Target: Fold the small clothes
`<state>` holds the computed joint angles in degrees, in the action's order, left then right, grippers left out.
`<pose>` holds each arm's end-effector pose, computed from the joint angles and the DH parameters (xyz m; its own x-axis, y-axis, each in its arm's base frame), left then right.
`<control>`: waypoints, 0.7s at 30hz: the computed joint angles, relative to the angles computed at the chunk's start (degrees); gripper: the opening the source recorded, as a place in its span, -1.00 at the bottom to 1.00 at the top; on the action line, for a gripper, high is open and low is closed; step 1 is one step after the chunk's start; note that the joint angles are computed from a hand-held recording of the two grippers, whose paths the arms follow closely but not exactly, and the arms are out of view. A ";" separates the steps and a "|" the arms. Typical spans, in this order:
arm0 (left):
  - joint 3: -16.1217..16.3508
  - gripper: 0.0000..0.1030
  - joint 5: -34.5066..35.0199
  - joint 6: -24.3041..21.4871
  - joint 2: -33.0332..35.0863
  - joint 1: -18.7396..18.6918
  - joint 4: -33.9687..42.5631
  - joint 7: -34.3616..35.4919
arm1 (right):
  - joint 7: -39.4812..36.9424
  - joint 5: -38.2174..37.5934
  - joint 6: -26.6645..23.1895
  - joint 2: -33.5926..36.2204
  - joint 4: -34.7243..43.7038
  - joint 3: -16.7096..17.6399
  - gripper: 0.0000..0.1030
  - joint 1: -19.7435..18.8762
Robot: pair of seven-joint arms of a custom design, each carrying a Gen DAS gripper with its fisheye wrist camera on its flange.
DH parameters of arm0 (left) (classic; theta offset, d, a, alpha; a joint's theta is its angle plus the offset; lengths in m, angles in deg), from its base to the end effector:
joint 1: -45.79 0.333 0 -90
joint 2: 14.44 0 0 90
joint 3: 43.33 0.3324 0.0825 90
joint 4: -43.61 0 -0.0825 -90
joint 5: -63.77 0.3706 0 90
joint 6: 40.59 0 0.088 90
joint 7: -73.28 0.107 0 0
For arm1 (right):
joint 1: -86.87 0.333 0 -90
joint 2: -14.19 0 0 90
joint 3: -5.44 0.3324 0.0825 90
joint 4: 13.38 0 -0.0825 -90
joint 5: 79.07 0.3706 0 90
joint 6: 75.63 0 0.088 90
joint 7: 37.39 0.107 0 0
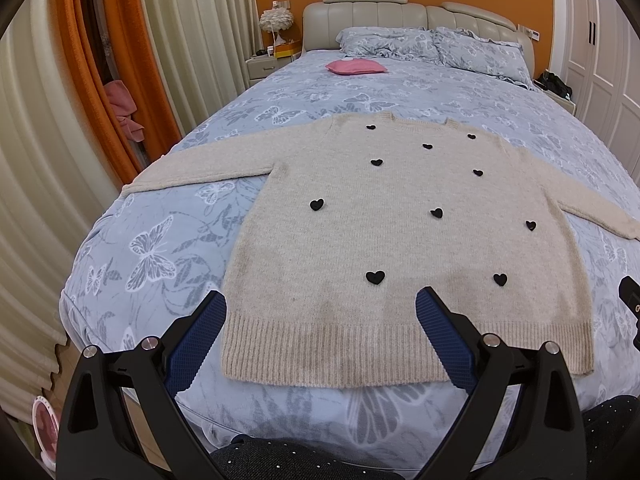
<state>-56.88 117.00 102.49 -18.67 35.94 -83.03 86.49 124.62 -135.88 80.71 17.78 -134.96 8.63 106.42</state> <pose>0.4873 -0.2184 0.4693 0.2913 -0.9525 -0.0891 -0.7136 -0.1543 -0.6834 0.5178 0.2507 0.4538 -0.0567 -0.9977 0.0381 -0.7092 0.0134 -0.7049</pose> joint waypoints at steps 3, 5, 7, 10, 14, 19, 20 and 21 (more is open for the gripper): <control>-0.02 0.82 -0.79 -0.10 0.01 -0.12 0.08 0.44 | -1.47 1.66 0.52 -0.10 -0.07 0.04 0.90 -0.15; -0.06 0.84 -2.52 -0.56 0.43 -0.36 0.69 2.02 | -5.40 6.12 0.30 0.10 0.17 0.10 0.90 -0.59; 0.17 0.85 -5.46 -0.37 1.21 -0.63 1.57 5.17 | -13.10 15.45 0.71 0.81 0.38 0.26 0.90 -1.55; 0.60 0.85 -5.42 2.18 2.39 -0.56 2.54 4.85 | -22.08 27.95 4.82 1.21 -0.70 -0.55 0.90 -3.76; 1.52 0.87 -2.47 5.02 7.01 -0.92 7.53 2.56 | -25.09 31.01 6.65 4.48 2.46 -4.67 0.90 -7.13; 4.57 0.89 -5.78 7.74 17.07 -2.96 18.74 4.78 | -31.66 40.54 6.86 14.23 12.21 -8.03 0.87 -14.27; 5.17 0.89 -6.70 7.46 19.83 -3.59 21.94 5.70 | -33.51 43.96 6.98 16.49 14.46 -7.82 0.82 -16.28; 5.61 0.89 -7.95 7.40 22.21 -4.02 24.67 7.12 | -35.10 47.46 6.93 18.62 16.63 -7.42 0.69 -18.24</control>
